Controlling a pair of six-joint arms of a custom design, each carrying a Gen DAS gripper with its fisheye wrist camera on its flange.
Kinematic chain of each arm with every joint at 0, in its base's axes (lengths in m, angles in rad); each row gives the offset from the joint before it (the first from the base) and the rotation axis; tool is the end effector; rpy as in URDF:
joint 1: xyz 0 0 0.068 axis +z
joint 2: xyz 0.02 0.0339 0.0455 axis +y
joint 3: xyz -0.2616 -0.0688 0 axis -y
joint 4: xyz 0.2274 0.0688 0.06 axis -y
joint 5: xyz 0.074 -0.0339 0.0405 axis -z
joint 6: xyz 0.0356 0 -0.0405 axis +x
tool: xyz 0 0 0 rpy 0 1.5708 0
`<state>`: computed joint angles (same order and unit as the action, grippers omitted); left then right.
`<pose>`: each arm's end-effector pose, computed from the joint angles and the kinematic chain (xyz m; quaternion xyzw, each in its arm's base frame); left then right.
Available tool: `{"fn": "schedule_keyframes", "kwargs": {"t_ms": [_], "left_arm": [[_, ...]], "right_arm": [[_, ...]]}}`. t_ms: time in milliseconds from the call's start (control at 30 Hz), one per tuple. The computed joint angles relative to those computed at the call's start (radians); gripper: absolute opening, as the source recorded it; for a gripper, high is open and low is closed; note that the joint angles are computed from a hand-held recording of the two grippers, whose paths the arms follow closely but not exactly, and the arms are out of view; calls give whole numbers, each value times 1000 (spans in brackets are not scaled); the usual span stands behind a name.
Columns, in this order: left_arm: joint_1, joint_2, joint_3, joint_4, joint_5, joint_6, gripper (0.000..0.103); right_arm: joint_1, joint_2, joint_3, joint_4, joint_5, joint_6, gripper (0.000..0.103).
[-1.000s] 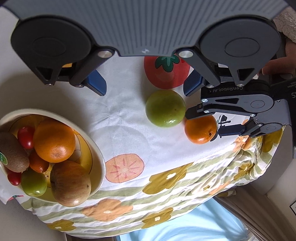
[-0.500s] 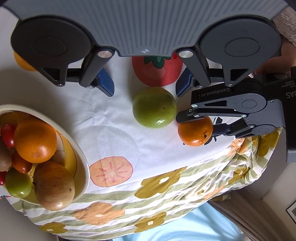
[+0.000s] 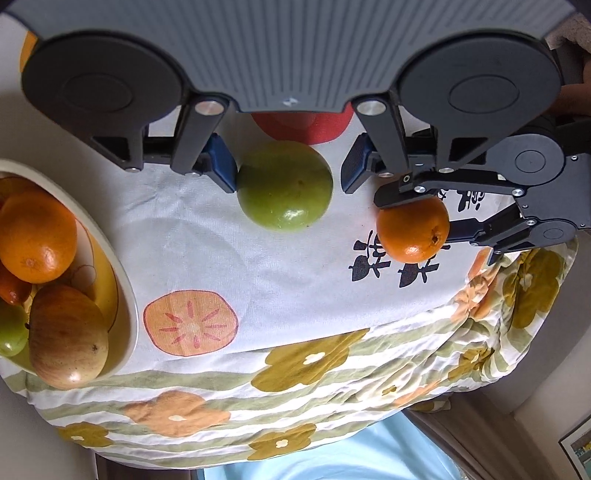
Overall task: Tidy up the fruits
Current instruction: 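Grasp a large orange with the left tool while the right tool grasps the green pomelo, then carry orange and pomelo into the duck bowl and open both tools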
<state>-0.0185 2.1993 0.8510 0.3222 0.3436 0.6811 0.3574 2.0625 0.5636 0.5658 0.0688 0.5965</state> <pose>0.3379 -0.0182 0.0246 0.3684 0.8757 -0.0695 0.3042 0.2677 0.0974 0.0336 0.1239 0.9410 0.1148 0.2933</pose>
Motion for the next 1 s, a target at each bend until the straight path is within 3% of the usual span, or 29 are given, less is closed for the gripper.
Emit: {"fn": "schedule_keyframes", "kwargs": {"t_ms": [300, 600, 767, 1000], "left_arm": [[30, -81, -97, 46, 14, -27, 66], [-26, -254, -249, 108, -24, -170, 66], [-119, -387, -332, 97, -94, -305, 66], [-323, -550, -407, 64, -233, -519, 66]], "right_arm": [[12, -47, -47, 57, 27, -32, 70], [-30, -210, -177, 78, -22, -101, 70], [-119, -360, -263, 23, -86, -185, 70], [-356, -616, -331, -165, -238, -371, 70]]}}
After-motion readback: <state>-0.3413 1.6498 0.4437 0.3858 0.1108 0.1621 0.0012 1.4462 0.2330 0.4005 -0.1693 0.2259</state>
